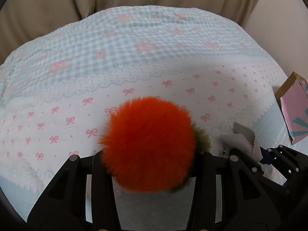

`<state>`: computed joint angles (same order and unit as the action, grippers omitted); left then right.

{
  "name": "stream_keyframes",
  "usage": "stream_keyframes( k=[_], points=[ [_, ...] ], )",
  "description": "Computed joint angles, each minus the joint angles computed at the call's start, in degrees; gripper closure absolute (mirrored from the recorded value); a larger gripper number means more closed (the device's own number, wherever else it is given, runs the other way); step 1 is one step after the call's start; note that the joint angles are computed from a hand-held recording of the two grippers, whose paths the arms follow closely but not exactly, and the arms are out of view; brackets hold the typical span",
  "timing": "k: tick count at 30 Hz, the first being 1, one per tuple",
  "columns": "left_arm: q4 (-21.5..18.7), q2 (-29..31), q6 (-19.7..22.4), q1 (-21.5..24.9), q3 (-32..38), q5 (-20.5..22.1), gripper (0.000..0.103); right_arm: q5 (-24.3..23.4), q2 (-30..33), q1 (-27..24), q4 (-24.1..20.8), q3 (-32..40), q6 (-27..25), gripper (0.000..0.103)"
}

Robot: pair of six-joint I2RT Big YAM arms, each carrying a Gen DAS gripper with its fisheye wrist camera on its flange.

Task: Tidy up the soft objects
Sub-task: 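Grasp the orange pom-pom with the left tool while the right tool grasps the grey cloth, then carry the orange pom-pom in the left tool while the right tool carries the grey cloth to the box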

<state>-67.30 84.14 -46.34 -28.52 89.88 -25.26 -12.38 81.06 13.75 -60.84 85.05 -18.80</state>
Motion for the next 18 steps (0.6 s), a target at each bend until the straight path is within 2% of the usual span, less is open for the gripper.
stream_keyframes(
  k=[4,10,14,18],
  points=[
    [-1.77,-0.07,-1.03,-0.81,1.96,-0.68,0.064,-0.48,-0.06,-0.84,-1.77,1.83,0.14,0.088],
    [-8.1,1.12,-2.78,-2.54,9.45,-2.65,0.064,-1.87,-0.53,-2.58,-5.65,7.22,0.94,0.088],
    [-14.04,3.36,-3.36,-4.68,18.3,-5.0,0.064,-3.26,-0.6,-4.13,-9.51,12.87,1.28,0.088],
    [-21.62,7.42,-4.13,-7.47,30.16,-6.82,0.064,-5.46,0.37,-6.55,-15.63,21.43,2.12,0.088]
  ],
)
